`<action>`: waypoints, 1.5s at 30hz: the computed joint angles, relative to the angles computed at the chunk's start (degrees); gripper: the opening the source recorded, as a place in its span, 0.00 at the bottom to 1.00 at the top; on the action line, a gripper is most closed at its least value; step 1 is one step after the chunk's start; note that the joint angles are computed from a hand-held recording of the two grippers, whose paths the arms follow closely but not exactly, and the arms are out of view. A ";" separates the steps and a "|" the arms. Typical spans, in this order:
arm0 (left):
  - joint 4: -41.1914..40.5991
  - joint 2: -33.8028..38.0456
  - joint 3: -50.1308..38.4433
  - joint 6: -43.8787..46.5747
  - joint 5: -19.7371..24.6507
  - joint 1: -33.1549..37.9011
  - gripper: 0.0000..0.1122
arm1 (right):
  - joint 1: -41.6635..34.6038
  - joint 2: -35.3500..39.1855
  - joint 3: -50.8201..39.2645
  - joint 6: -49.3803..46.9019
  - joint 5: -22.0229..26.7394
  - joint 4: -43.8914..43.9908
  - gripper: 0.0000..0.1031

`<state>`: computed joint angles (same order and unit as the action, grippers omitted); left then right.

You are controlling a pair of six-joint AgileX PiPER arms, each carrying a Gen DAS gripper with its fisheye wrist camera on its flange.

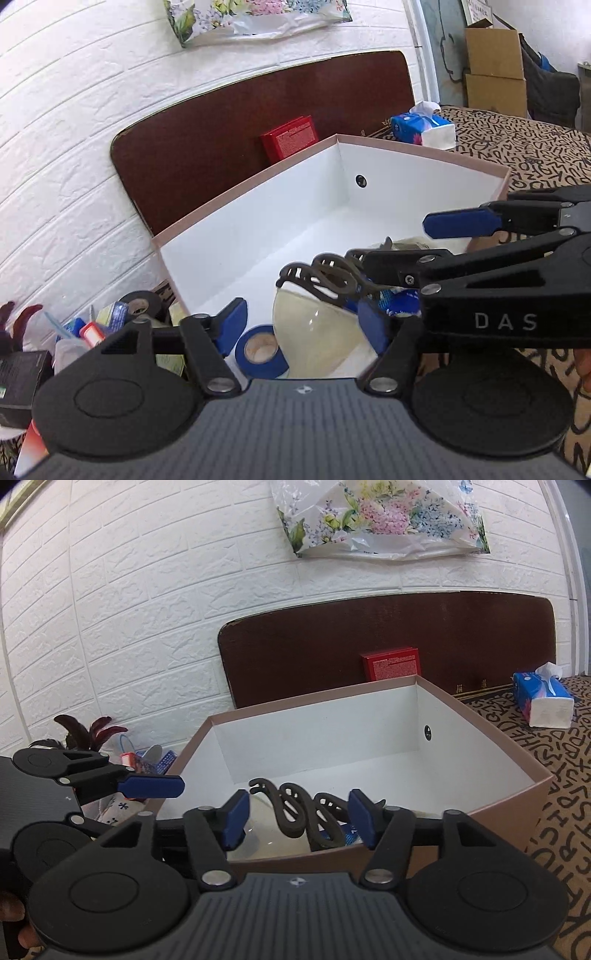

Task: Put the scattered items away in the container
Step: 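Open the right tool to drop the comb into the box, then move both tools back over the remaining items on the table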

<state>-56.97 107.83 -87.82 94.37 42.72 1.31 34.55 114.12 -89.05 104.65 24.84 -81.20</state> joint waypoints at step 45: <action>-10.31 -1.29 16.15 17.62 -2.66 28.26 0.70 | 20.12 24.98 -41.42 -56.92 6.94 48.64 0.68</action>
<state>-67.28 106.54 -71.67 111.99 40.07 29.56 54.67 139.09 -130.47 47.73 31.78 -32.56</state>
